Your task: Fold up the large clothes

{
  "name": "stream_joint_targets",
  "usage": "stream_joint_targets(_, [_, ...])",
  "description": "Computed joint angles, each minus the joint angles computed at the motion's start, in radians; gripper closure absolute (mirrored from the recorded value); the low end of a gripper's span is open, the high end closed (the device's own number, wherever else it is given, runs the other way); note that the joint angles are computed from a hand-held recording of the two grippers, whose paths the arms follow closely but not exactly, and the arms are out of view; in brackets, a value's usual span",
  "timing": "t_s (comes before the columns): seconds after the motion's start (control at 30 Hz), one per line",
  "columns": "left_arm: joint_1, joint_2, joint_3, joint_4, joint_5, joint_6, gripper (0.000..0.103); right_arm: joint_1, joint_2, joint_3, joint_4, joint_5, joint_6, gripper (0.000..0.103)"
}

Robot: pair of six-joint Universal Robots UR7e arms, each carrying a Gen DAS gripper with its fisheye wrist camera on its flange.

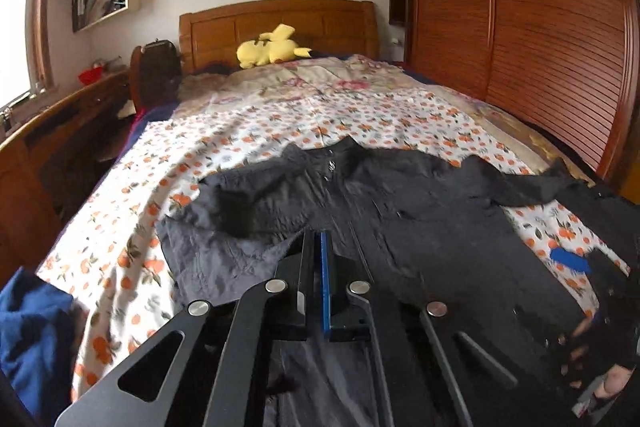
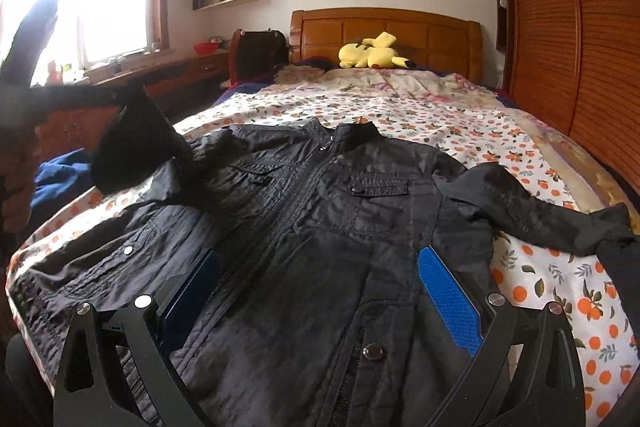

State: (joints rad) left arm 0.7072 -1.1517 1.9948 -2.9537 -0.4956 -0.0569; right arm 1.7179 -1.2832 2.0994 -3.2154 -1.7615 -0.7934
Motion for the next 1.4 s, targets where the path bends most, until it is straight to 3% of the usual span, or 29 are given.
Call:
stream_joint_targets(0.47, [-0.024,-0.101,0.213,-0.001,0.028,-0.155,0.098,0.023,0.027,-0.002,0.029,0.009,0.010,0.007])
stream_joint_targets(0.5, [-0.023,-0.117,0.230,0.016,0.039,-0.178,0.093,0.026,0.031,-0.004,0.035,0.011,0.011,0.007])
stream_joint_targets(0.53, [-0.024,-0.134,0.251,0.025,0.052,-0.198,0.072,0.032,0.036,-0.005,0.041,0.014,0.011,0.007])
stream_joint_targets(0.6, [-0.028,-0.155,0.284,0.003,0.084,-0.210,0.017,0.040,0.043,-0.003,0.051,0.024,0.007,0.007])
stream_joint_targets(0.67, [-0.038,-0.167,0.324,-0.074,0.124,-0.181,0.002,0.048,0.050,-0.003,0.064,0.033,0.005,0.007])
stream_joint_targets(0.73, [-0.048,-0.197,0.358,-0.064,0.163,-0.199,0.002,0.053,0.055,-0.004,0.078,0.044,0.007,0.007])
stream_joint_targets(0.83, [-0.059,-0.260,0.383,0.079,0.200,-0.298,0.002,0.064,0.069,-0.007,0.093,0.049,0.009,0.008])
stream_joint_targets(1.0, [-0.107,-0.344,0.440,0.150,0.223,-0.369,0.002,0.086,0.098,-0.011,0.097,0.042,0.003,0.011])
stream_joint_targets(1.4, [-0.223,-0.539,0.482,0.503,0.255,-0.630,0.002,0.149,0.157,-0.039,0.166,0.030,-0.004,0.024])
